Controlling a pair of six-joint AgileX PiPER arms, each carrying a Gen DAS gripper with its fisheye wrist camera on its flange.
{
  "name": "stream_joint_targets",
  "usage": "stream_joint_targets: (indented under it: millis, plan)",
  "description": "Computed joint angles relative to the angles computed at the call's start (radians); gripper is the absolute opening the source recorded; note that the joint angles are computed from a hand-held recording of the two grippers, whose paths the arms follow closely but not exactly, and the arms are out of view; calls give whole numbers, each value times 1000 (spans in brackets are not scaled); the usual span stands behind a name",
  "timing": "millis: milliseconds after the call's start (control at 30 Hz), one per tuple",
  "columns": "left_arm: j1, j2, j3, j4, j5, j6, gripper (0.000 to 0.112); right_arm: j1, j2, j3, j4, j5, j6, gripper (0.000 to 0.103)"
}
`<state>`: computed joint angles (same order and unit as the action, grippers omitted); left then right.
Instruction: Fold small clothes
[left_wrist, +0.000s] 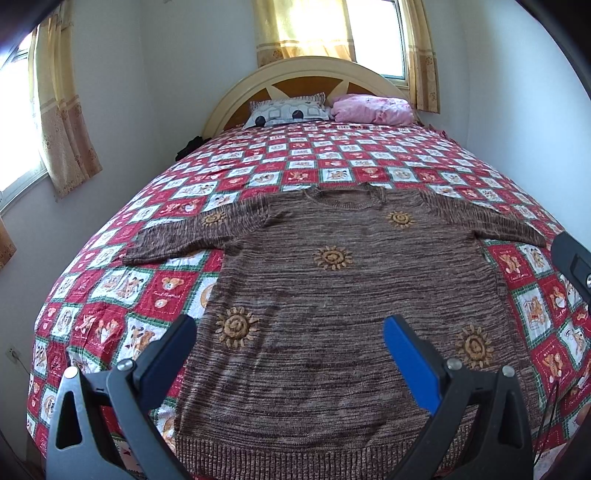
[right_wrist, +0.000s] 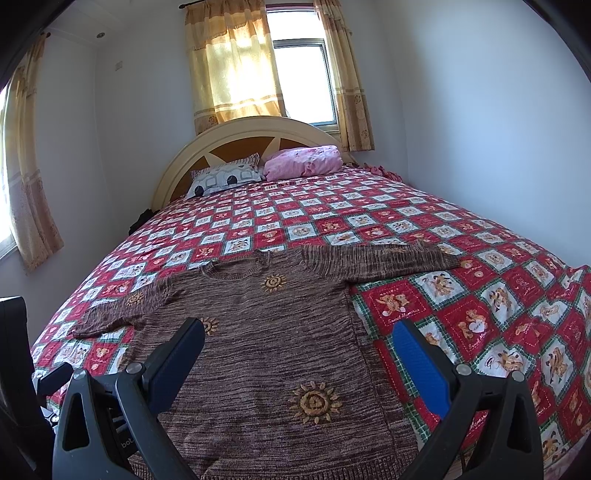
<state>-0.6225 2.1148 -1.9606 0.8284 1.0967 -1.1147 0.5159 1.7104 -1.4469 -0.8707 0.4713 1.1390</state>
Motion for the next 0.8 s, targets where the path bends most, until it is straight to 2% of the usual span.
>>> stream_joint_targets:
  millis: [567,800]
  plan:
    - [35,16,-24,-44,-3,32,103,-8,36,-30,56,10,-58,102]
    - [125,-6,66,-61,-103,16,103,-24,82,-44,90,-12,-104,102]
